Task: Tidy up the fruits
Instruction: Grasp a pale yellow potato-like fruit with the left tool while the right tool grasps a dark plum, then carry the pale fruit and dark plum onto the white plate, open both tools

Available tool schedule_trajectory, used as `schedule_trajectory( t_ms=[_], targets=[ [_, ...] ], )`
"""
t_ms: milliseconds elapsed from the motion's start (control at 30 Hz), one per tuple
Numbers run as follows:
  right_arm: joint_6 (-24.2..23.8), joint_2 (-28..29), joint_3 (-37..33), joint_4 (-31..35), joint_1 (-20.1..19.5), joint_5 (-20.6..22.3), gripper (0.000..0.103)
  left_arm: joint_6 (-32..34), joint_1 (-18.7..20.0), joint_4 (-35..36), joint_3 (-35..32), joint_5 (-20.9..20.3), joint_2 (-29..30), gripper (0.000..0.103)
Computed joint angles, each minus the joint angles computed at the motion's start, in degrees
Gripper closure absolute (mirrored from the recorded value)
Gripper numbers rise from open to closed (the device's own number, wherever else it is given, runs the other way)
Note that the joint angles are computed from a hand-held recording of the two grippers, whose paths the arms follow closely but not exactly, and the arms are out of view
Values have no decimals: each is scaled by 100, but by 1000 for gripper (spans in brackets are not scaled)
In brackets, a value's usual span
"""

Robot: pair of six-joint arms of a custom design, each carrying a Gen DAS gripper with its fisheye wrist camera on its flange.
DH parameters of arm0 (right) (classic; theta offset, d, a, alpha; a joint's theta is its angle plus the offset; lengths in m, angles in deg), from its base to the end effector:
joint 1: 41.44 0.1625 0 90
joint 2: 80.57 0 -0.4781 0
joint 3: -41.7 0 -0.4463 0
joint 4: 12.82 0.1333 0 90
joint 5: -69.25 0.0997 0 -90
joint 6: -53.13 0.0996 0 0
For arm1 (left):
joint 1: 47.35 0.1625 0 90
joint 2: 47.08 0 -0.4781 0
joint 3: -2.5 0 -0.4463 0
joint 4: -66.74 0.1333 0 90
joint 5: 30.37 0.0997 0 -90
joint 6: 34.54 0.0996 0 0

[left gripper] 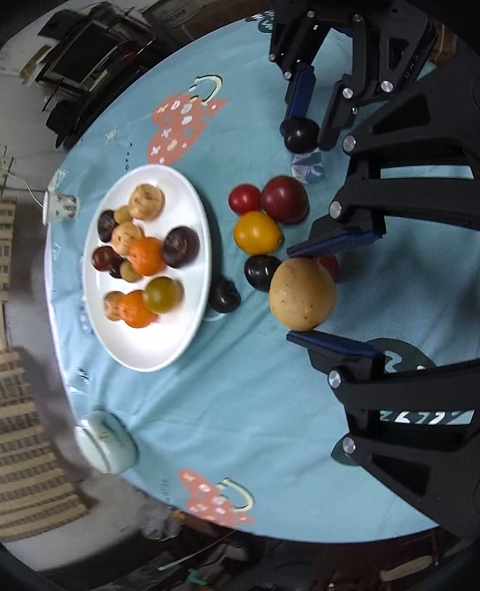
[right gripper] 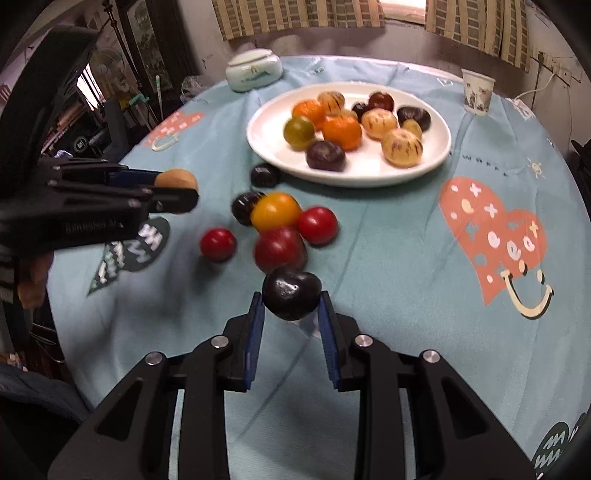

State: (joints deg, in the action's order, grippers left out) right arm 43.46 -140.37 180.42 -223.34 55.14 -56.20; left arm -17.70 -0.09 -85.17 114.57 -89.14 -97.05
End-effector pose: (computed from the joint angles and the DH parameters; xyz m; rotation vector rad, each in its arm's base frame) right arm 0.1271 -0.4430 0.1432 0.0501 -2.3881 0.8800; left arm -0.2821 -0.5778 0.0487 1.2953 2.2603 -0.1590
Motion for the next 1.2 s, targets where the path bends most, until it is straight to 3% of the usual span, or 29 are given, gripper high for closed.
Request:
schedule_trajectory(
  t_ms=[300, 900, 1200],
  targets=[
    [-132, 35, -34, -123, 396, 86, 73, 3, -174, -165, 321, 70, -244, 63],
    [50, 14, -45, 82, 38, 281, 73, -42, -71, 195, -46, 28, 63, 63],
    [-475, -310, -437, 228, -131, 181, 73, 269, -74, 61, -737, 3, 577, 63]
  ],
)
